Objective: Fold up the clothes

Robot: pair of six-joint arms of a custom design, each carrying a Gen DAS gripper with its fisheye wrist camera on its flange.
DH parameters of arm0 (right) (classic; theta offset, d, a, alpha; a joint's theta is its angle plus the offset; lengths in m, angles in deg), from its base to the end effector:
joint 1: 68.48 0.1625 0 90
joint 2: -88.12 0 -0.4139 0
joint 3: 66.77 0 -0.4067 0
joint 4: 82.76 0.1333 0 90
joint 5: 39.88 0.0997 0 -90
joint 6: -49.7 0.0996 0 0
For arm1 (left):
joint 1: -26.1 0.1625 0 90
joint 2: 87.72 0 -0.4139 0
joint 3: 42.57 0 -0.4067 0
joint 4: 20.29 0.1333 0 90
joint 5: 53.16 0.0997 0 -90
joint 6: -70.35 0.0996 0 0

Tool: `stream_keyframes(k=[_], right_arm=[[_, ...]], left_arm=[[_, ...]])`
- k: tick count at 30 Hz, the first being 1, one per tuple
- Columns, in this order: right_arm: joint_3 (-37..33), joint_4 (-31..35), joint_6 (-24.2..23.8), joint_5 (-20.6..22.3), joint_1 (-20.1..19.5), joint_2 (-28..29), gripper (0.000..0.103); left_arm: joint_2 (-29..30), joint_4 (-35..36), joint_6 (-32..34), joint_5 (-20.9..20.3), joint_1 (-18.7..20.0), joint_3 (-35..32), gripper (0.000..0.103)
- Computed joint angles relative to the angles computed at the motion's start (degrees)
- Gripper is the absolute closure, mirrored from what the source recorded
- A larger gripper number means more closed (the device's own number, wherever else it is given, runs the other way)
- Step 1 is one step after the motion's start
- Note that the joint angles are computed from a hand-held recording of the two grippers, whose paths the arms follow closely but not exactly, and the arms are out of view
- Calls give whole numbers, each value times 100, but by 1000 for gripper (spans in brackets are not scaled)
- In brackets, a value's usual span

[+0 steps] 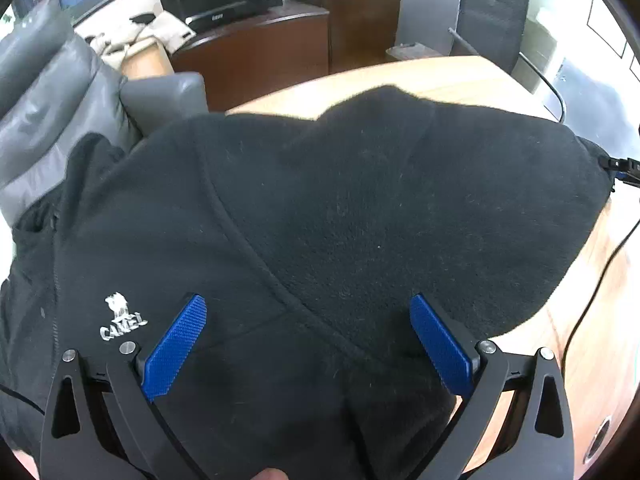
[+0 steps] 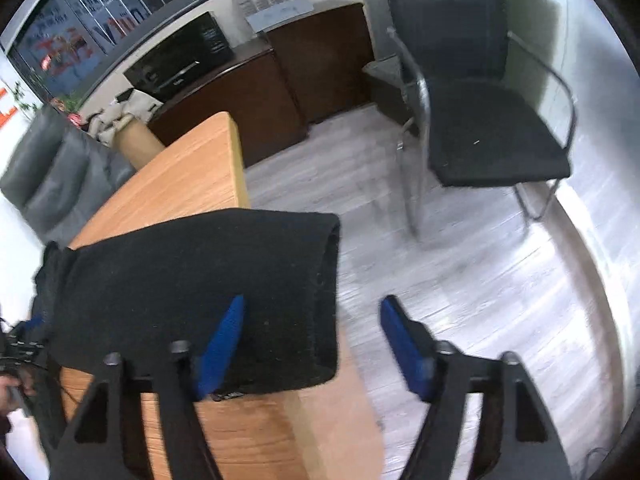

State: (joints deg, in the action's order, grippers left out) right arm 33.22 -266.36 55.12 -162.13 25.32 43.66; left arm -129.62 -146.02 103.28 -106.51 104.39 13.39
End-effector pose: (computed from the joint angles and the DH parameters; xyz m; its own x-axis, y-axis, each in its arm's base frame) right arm 0.1235 -0.6493 0.1123 -0.8667 0.3452 0.3600 0.0298 0.7563 -0.6535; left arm 0.0214 -0.8467 0.3027 -0.5944 0.4502 -0.6663 0.6097 0.7926 -0.0084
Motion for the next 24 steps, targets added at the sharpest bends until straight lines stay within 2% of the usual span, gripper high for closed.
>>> stream_keyframes(k=[1,2,6,9,13,15,17,21,24], right_arm=[[14,-15,-39,165,-24,-12,62],[26,-22,-66,309,-42,-19,75],[76,-48,-73,406,17,-54,90],[112,-412,-305,236,289,-121,93],[-199,-749,-932,-367,1045,-48,94],[-577,-752,-1279,-666,1432,150,95],[-1139,-750,-1745,-778,1833,473,95],[-2567,-348,-2550,-716,2432,1375,97],[-3776,175,-2898,-443,2734,2133,98]], left_arm=[[15,17,-34,-16,9,-7,0],[26,12,-56,-29,18,-14,0],[48,122,-260,-185,87,-92,0],[-4,-44,-155,-269,105,21,0],[-96,-197,-105,-338,117,163,0],[-196,-326,-34,-429,150,298,0],[-314,-394,-10,-552,207,393,0],[-677,-402,88,-835,324,581,0],[-1007,-419,263,-1110,469,628,0]])
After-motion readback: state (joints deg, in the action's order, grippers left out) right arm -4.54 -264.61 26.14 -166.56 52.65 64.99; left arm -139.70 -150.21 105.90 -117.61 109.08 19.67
